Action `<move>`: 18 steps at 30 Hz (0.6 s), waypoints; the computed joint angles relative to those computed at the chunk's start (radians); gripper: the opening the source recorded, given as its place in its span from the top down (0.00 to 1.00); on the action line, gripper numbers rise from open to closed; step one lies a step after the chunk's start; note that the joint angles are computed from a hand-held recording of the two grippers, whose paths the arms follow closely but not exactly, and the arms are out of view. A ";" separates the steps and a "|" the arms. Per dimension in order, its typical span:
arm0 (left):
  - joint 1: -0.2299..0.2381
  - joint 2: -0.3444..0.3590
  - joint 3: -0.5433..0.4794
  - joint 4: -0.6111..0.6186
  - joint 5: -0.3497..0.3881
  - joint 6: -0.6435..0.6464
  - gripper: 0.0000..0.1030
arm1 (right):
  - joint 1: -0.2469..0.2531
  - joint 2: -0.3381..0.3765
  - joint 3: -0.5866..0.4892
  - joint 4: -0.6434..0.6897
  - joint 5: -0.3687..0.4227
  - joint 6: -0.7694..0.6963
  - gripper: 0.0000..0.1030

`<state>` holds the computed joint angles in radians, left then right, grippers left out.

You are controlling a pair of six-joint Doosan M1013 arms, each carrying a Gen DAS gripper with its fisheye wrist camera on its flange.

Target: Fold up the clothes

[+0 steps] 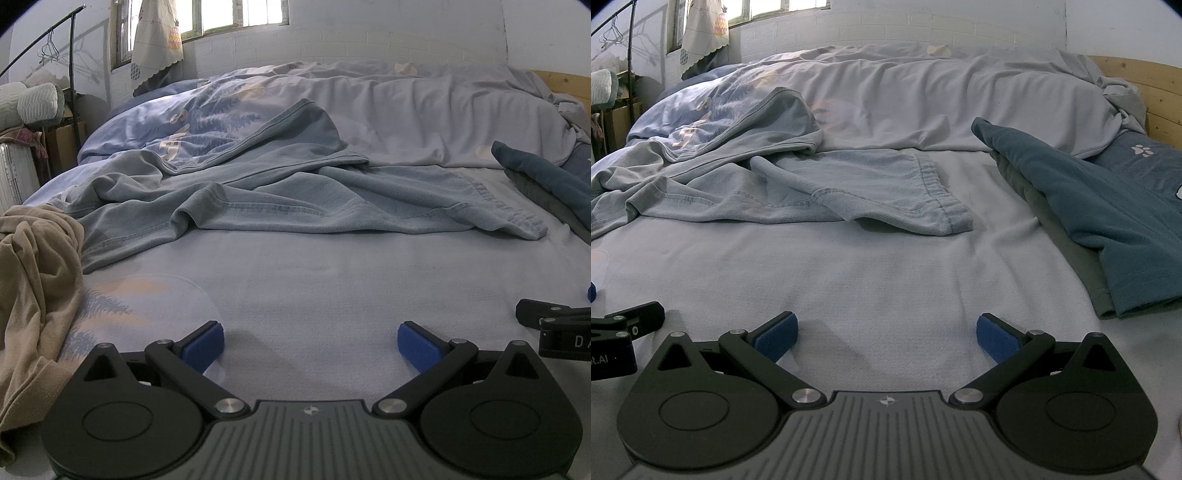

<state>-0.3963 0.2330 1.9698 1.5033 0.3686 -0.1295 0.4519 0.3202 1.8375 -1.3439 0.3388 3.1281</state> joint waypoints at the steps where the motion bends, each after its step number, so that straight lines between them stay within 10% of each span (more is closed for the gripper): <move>1: 0.000 0.000 0.000 -0.001 0.000 0.000 0.00 | 0.000 0.000 0.000 0.000 0.000 0.000 0.00; 18: 0.000 0.001 -0.003 -0.008 -0.001 0.006 0.00 | 0.000 0.000 0.000 0.001 0.001 -0.002 0.00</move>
